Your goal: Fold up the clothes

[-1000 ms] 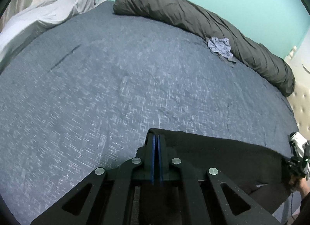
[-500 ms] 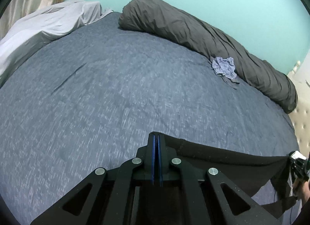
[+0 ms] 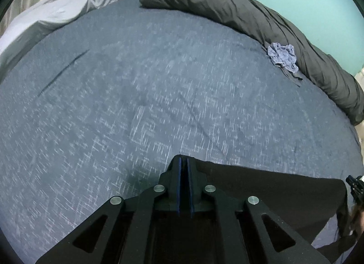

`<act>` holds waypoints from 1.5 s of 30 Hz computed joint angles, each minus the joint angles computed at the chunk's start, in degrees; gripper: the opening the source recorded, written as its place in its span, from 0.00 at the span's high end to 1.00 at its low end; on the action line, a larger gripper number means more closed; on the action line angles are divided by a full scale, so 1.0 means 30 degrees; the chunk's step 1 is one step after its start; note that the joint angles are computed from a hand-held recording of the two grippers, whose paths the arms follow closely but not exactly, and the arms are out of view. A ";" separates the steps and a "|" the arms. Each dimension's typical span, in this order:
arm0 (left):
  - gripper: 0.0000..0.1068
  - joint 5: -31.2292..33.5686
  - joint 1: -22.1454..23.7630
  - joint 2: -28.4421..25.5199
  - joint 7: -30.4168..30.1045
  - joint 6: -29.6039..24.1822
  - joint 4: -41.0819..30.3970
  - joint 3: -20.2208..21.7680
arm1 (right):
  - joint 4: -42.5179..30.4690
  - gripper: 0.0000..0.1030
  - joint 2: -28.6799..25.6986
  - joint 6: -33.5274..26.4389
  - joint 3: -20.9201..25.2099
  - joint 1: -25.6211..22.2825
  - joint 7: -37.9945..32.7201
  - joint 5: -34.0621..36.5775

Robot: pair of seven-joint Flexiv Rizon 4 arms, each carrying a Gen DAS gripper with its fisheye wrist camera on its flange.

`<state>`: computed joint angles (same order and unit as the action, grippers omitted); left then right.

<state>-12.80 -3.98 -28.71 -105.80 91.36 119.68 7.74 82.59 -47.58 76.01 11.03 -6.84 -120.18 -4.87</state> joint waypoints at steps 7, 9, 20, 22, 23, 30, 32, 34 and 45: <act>0.68 0.1436 -0.3567 0.1833 -0.1712 0.0094 0.1257 0.3803 | 0.0097 0.45 0.1549 -0.1895 0.2763 -0.3988 -0.1132 0.3297; 0.65 0.2275 -0.5090 0.2315 -0.2702 -0.0308 0.1325 0.5332 | 0.0464 0.45 0.2285 -0.2837 0.3143 -0.4997 -0.1704 0.4496; 0.63 0.6569 -1.0345 0.3225 -0.8675 0.0142 0.1544 0.7945 | 0.3064 0.34 0.4670 -0.6540 -0.0991 -0.5344 -0.0787 0.6385; 0.63 0.7070 -1.1031 0.2795 -0.9648 0.0131 0.1298 0.8011 | 0.2904 0.34 0.4395 -0.6881 -0.1543 -0.5129 -0.0102 0.6478; 0.63 0.7260 -1.1381 0.2567 -1.0088 0.0129 0.1170 0.8042 | 0.2811 0.34 0.4217 -0.7009 -0.1802 -0.5017 0.0368 0.6465; 0.63 0.5873 -1.1726 0.0476 -1.1113 0.1905 0.1157 0.6477 | 0.2548 0.34 0.3412 -0.7088 -0.1626 -0.5094 0.0951 0.6818; 0.63 0.5273 -1.2109 -0.0105 -1.1114 0.2412 0.1122 0.6414 | 0.2676 0.40 0.3354 -0.6686 -0.1548 -0.5050 0.0814 0.6842; 0.63 0.4658 -1.2454 -0.0681 -1.1093 0.2907 0.1070 0.6301 | 0.2925 0.70 0.3349 -0.6112 -0.1691 -0.4786 0.0958 0.6627; 0.63 0.2039 -1.4310 -0.2503 -0.9085 0.4208 0.0770 0.6665 | 0.2708 0.97 0.4168 -0.1941 -0.1820 -0.4376 0.0753 0.4705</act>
